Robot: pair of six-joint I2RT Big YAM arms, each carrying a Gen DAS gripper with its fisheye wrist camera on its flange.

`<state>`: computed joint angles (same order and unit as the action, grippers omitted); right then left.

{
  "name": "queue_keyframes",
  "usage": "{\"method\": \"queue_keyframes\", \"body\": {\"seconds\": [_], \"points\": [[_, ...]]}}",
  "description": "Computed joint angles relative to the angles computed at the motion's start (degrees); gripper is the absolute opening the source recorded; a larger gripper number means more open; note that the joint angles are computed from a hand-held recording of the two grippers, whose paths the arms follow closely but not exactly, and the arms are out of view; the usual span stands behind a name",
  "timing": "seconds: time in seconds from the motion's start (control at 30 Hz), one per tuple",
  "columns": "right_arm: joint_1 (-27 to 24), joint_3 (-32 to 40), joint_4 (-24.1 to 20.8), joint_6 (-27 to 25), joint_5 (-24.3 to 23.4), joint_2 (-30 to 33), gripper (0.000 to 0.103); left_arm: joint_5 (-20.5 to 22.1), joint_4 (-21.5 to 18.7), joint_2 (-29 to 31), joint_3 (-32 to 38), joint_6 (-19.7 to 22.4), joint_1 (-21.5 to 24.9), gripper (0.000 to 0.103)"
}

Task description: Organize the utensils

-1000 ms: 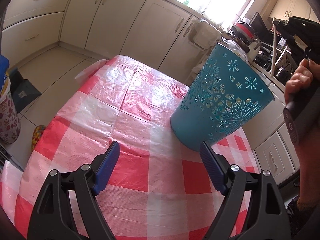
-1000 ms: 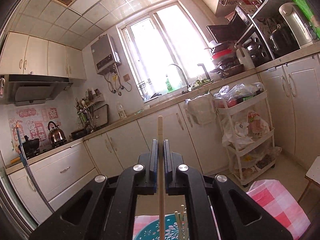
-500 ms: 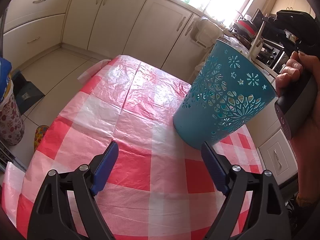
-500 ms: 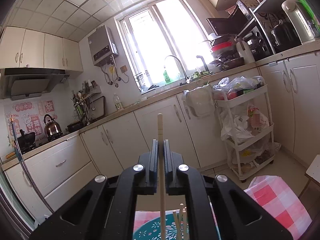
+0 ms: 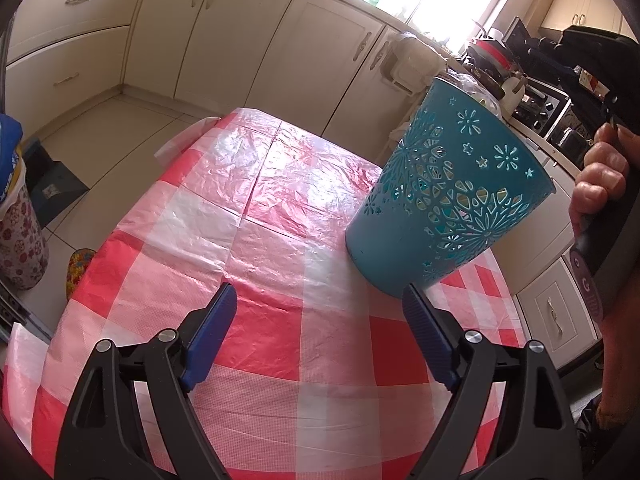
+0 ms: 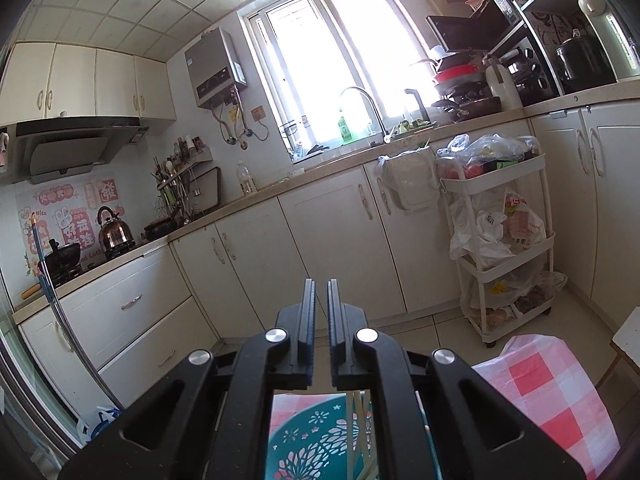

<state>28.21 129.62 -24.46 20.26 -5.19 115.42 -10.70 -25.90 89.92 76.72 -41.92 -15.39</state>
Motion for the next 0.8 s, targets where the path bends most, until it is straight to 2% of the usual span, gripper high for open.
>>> {"method": "queue_keyframes", "body": {"seconds": [0.07, 0.13, 0.2, 0.23, 0.33, 0.43, 0.5, 0.63, 0.8], "points": [[-0.35, -4.77, 0.81, 0.39, -0.68, -3.17, 0.011, 0.05, 0.22, -0.07, -0.10, 0.20, -0.03, 0.081], [-0.48, -11.61, 1.73, -0.16, -0.98, -7.69, 0.034, 0.16, 1.02, -0.37, -0.56, 0.62, -0.05, 0.085], [-0.36, -18.61, 2.49, -2.47, -1.47, -12.31, 0.036, -0.87, 1.11, -0.71, -0.69, 1.37, -0.37, 0.089], [-0.19, -21.68, 1.98, -4.05, -1.26, -14.45, 0.040, -1.34, 1.05, -0.95, -0.75, 1.88, -0.50, 0.091], [0.28, -30.45, -0.34, -7.40, -0.07, -20.56, 0.056, -4.03, -2.71, -1.36, 0.17, 2.35, -1.20, 0.094], [0.62, -36.59, -2.89, -9.83, 1.75, -24.46, 0.067, -5.12, -6.77, -2.56, 0.73, 0.66, -1.77, 0.095], [0.46, -39.45, -4.77, -9.83, 2.90, -25.73, 0.070, -7.64, -9.82, -3.44, 1.42, 1.09, -2.84, 0.095], [-0.08, -41.61, -8.00, -9.52, 4.13, -25.19, 0.070, -10.83, -15.61, -4.01, 3.57, 2.21, -4.86, 0.095], [-1.32, -43.74, -10.41, -5.01, 3.33, -26.48, 0.070, -13.97, -20.71, -5.49, 5.05, 1.65, -8.02, 0.095]]}}
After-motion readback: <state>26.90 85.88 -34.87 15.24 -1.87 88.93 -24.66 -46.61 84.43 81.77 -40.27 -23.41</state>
